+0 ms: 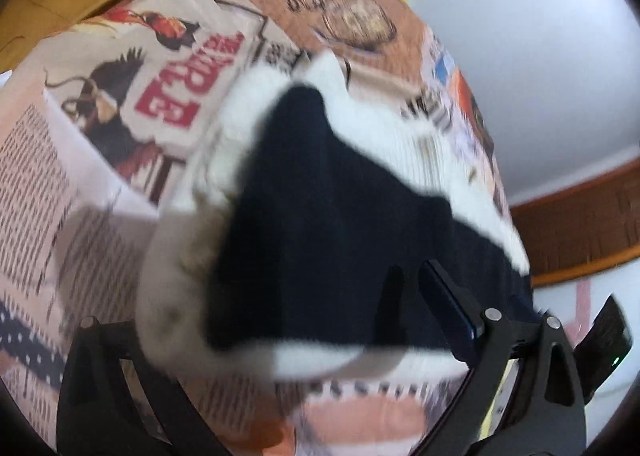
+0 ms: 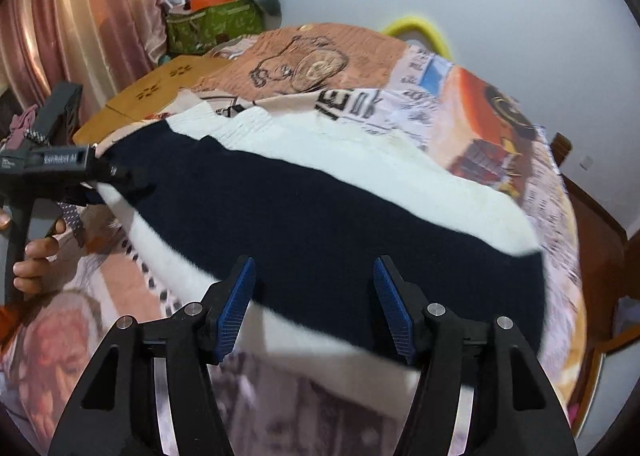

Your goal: Fold small clothes

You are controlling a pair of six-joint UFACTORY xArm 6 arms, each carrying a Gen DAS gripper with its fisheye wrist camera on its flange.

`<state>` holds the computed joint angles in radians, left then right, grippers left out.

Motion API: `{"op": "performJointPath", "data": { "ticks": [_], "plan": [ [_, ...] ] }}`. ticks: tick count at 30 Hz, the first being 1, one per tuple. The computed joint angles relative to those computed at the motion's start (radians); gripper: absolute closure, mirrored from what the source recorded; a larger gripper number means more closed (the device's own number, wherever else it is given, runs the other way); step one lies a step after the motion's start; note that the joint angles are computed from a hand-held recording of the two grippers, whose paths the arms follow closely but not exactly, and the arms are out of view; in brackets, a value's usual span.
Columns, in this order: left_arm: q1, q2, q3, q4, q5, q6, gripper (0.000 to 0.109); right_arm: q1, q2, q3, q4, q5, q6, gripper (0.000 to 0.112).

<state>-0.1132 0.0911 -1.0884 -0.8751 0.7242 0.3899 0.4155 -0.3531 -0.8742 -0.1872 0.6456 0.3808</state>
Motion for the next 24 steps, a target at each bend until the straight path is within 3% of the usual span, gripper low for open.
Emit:
{"op": "performJointPath", "data": {
  "ticks": [2, 4, 6, 9, 15, 17, 24],
  "plan": [
    [-0.001, 0.02, -0.016, -0.015, -0.03, -0.003, 0.011, 0.002, 0.045, -0.025, 0.027, -0.026, -0.005, 0.055],
    [-0.017, 0.03, -0.021, 0.028, -0.096, -0.036, 0.025, 0.004, 0.072, -0.036, 0.044, -0.044, -0.003, 0.055],
    [-0.038, 0.047, -0.028, 0.149, -0.163, -0.117, 0.055, 0.005, 0.104, -0.052, 0.045, -0.061, 0.008, 0.05],
    [-0.03, 0.056, -0.046, 0.103, -0.158, -0.094, 0.075, 0.014, 0.109, -0.047, 0.031, -0.085, 0.029, 0.041],
    [-0.021, -0.014, 0.003, 0.163, -0.248, -0.079, 0.079, 0.012, 0.05, -0.011, 0.019, -0.068, 0.007, 0.043],
    [-0.008, -0.047, 0.011, 0.199, -0.266, -0.099, 0.079, 0.007, -0.004, 0.032, -0.043, -0.051, 0.046, 0.043],
    [-0.011, -0.113, -0.044, 0.247, -0.232, -0.124, 0.08, -0.043, -0.184, 0.179, 0.005, -0.005, 0.045, 0.043]
  ]
}}
